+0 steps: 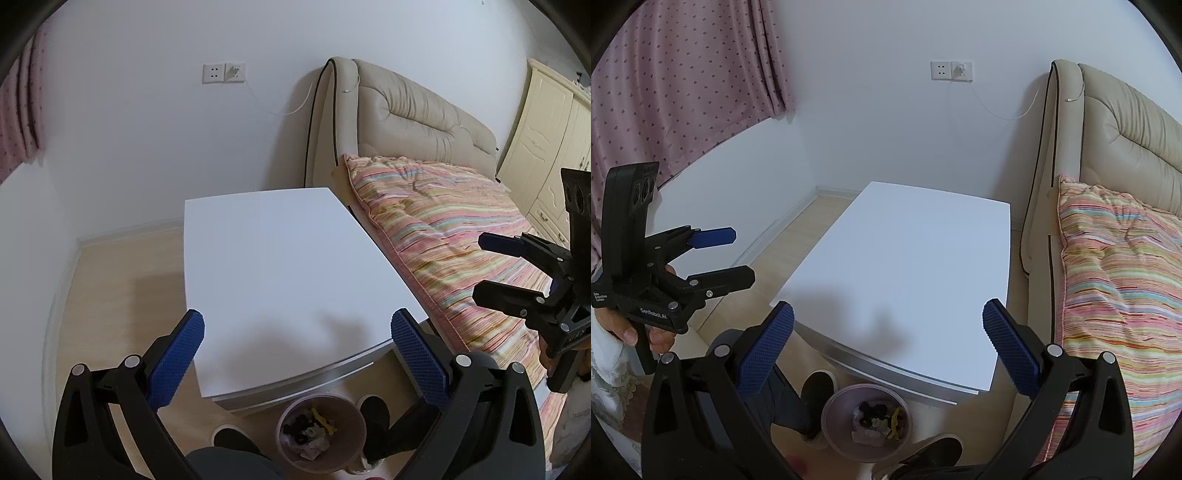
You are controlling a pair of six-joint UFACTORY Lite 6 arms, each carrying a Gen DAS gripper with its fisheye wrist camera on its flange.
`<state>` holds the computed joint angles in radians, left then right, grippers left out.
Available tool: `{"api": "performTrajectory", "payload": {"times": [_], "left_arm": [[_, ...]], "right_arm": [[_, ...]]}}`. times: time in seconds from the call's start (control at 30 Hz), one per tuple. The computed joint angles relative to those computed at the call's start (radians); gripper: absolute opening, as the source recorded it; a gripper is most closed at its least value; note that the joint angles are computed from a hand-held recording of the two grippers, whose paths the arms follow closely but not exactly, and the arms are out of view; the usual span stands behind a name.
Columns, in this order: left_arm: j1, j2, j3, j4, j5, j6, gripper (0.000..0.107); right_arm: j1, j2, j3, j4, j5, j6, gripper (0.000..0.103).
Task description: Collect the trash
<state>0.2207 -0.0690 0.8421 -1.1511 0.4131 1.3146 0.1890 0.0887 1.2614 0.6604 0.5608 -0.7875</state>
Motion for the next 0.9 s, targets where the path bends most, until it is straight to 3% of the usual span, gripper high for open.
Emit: {"api": "performTrajectory", "payload": {"times": [0.9], "left_arm": [[-0.021, -0.005, -0.005, 0.043, -0.029, -0.041, 0.097]], "right_arm": [[-0.005, -0.005, -0.010, 0.011, -0.004, -0.012, 0.100]]}}
